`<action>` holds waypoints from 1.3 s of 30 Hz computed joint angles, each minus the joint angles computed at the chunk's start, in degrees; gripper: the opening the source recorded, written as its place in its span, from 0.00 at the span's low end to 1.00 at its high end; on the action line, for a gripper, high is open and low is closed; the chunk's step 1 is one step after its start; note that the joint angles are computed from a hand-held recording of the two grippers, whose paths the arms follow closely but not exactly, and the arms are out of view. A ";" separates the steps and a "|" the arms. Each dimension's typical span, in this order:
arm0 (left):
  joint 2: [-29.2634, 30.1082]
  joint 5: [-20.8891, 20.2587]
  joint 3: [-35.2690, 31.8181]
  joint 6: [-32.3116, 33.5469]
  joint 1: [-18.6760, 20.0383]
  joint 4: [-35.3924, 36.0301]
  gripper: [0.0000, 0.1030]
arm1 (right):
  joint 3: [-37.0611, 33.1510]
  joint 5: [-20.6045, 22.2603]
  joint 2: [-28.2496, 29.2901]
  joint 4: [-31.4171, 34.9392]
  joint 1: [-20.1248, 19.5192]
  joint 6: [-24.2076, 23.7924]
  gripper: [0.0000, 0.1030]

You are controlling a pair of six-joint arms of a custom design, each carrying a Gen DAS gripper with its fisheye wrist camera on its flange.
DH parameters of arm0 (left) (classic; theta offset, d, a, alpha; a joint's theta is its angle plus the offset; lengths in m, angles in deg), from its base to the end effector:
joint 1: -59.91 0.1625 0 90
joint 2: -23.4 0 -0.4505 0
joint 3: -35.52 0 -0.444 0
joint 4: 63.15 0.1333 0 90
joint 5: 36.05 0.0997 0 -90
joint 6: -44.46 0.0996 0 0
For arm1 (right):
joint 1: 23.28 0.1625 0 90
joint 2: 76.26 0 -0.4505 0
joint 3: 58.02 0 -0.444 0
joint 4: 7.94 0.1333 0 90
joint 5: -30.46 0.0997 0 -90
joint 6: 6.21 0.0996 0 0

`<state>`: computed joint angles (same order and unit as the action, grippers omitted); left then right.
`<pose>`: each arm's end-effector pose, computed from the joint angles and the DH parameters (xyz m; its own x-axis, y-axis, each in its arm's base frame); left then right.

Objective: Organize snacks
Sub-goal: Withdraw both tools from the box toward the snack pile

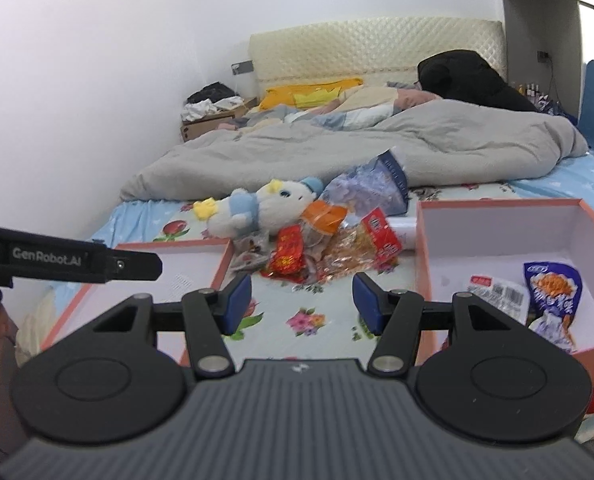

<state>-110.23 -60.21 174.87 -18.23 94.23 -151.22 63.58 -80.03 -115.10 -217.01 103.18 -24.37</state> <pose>-0.0589 -0.3116 0.3907 -0.7872 -0.3100 -0.5332 0.2596 0.6176 -0.7424 0.4015 -0.3778 -0.0116 -0.6837 -0.5725 0.4526 -0.7282 0.4943 -0.4747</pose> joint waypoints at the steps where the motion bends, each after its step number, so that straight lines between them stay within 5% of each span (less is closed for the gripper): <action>1: -0.45 -0.13 0.09 -0.05 0.46 0.16 0.55 | -0.24 -0.39 0.46 0.37 0.36 0.15 0.57; 6: -2.02 -1.48 1.37 7.06 4.50 -7.53 0.61 | -1.75 -0.67 2.38 1.98 0.92 0.57 0.57; 11: -0.56 -2.86 3.68 21.20 11.01 -23.87 0.69 | -4.38 -1.76 5.32 3.41 1.05 0.05 0.57; 17: 7.24 -6.36 4.25 38.14 21.11 -46.83 0.68 | -7.57 -1.71 8.50 5.10 0.13 -0.56 0.57; 24: 18.49 -9.65 2.74 50.43 29.96 -65.61 0.68 | -11.18 -0.14 12.45 6.21 -2.23 -4.00 0.57; 31: 29.58 -13.72 -1.74 60.29 38.06 -78.78 0.68 | -16.42 1.56 16.47 9.51 -5.08 -5.47 0.57; 39: 39.66 -19.10 -9.95 68.18 45.44 -85.09 0.68 | -24.64 2.06 21.39 13.37 -7.16 -8.19 0.57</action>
<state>-70.58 -79.31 164.92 49.94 139.67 -236.31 38.95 -77.97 -93.71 -203.65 96.02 -32.56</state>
